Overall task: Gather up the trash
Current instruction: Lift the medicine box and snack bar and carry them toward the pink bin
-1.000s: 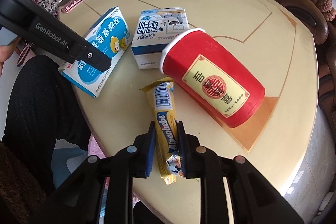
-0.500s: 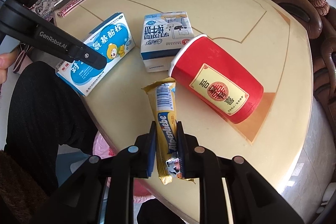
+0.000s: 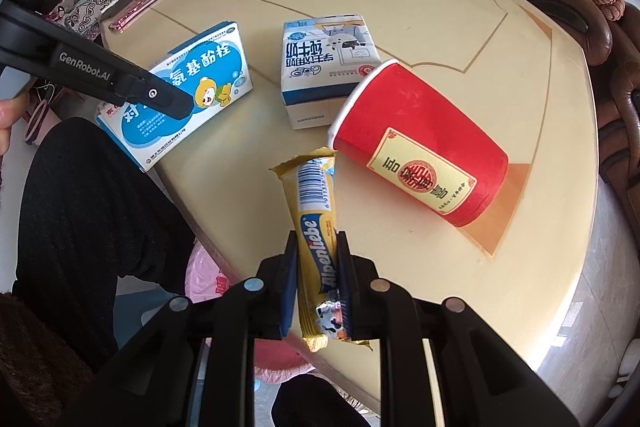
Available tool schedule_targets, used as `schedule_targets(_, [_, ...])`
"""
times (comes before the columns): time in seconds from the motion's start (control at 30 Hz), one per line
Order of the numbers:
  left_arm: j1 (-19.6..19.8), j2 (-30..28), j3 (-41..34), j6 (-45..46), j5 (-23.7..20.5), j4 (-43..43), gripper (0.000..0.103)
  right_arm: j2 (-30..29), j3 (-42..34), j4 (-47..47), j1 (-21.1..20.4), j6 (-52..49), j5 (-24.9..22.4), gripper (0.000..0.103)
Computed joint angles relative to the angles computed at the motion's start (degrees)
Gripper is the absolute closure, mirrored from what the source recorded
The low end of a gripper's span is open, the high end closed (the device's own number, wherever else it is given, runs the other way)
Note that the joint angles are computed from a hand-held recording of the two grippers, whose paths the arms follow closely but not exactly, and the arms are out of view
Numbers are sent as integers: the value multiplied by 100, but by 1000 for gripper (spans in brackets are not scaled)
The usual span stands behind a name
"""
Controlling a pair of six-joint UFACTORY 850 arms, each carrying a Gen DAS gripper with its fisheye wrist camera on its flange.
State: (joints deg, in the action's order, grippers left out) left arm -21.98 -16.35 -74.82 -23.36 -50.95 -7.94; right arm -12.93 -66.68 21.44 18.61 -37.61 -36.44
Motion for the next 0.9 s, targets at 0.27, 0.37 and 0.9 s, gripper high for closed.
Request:
schedule_targets(0.27, [12,55,43,-19,45,44,80,79,89,-17,91,42,4,85])
schedule_targets(0.37, [-31,94,60,-103,73,162,80,121,86,-88,101,124,11,85])
schedule_targets(0.9, [-384,690,264,218,313,335,81,1048,378,-799,280,1354,259,85])
